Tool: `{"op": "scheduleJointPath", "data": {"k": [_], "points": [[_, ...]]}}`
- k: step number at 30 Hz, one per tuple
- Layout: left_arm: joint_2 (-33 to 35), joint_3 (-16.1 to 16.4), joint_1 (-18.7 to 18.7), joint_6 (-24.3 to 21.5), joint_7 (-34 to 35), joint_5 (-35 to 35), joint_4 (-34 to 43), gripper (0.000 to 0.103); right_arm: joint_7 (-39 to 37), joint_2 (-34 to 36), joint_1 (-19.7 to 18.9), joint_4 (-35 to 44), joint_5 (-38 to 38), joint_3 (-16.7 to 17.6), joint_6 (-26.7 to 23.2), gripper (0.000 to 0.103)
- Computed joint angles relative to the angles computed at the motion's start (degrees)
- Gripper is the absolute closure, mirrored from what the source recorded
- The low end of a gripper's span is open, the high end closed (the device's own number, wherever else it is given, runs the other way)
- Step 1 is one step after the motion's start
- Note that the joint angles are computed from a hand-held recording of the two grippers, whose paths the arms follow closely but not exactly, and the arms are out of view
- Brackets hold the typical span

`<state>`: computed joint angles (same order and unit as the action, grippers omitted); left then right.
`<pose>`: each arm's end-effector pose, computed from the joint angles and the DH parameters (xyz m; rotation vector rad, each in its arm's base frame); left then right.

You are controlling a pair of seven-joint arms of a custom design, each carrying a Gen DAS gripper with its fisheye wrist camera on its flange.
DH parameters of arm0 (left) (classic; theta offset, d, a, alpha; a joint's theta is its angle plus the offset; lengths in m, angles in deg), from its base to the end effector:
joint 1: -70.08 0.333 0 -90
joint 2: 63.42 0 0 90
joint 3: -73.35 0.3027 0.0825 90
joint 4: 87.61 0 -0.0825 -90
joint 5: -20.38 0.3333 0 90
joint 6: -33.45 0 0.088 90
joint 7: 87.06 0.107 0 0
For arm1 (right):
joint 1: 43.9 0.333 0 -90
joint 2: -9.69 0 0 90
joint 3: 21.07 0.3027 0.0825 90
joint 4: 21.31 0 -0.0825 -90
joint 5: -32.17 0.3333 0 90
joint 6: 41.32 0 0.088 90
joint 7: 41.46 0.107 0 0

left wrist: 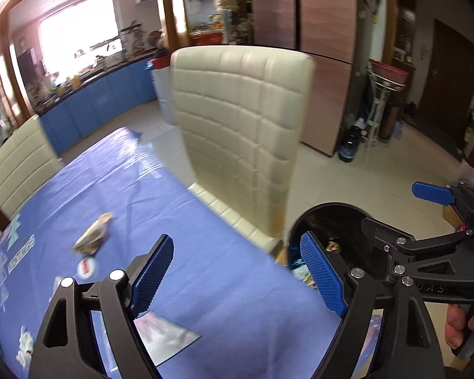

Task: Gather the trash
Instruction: 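Lower the orange-green cup lid into the bin and open the left gripper, then grasp the small bottle cap with the left gripper while the right grasps the white round lid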

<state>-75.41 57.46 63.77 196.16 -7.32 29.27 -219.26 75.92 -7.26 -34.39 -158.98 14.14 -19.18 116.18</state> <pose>0.4446 -0.1993 0.5298 -1.4534 2.0893 -0.7642 0.4413 0.1028 0.5123 -1.8098 1.8567 -0.6345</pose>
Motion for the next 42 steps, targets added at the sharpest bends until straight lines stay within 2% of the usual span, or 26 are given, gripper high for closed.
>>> {"op": "scheduleJointPath", "data": {"k": [7,11,17,24,32,41,42], "points": [[-9.32,1.14,8.59,-0.84,-5.02,3.73,-8.29,0.023,-6.46,7.52,7.31,7.78,3.73,2.9,1.14,0.005],[-15.52,0.24,15.91,-1.19,-8.22,6.5,-13.4,0.023,-11.08,11.78,11.33,12.64,7.69,4.44,0.65,0.005],[-22.46,2.45,23.92,-3.3,-8.55,6.56,-19.32,0.023,-15.79,18.94,16.2,20.8,10.44,7.98,-0.3,0.005],[-26.04,4.97,31.38,-4.47,-8.02,5.3,-23.63,0.022,-18.78,25.93,20.02,29.19,11.52,10.24,-3.1,0.005],[-22.69,5.68,35.65,-4.48,-7.49,4.05,-25.55,0.022,-18.22,33.71,21.76,38.02,11.53,10.25,-7.64,0.005],[-11.83,7.55,34.99,-0.85,-6.45,3.07,-21.65,0.023,-17.26,40.89,23.2,46.84,9.32,8.89,-12.52,0.005],[-10.78,7.51,34.84,-0.69,-6.46,3.33,-21.04,0.025,-16.96,41.53,23.36,47.63,8.86,8.57,-12.82,0.005]]}}
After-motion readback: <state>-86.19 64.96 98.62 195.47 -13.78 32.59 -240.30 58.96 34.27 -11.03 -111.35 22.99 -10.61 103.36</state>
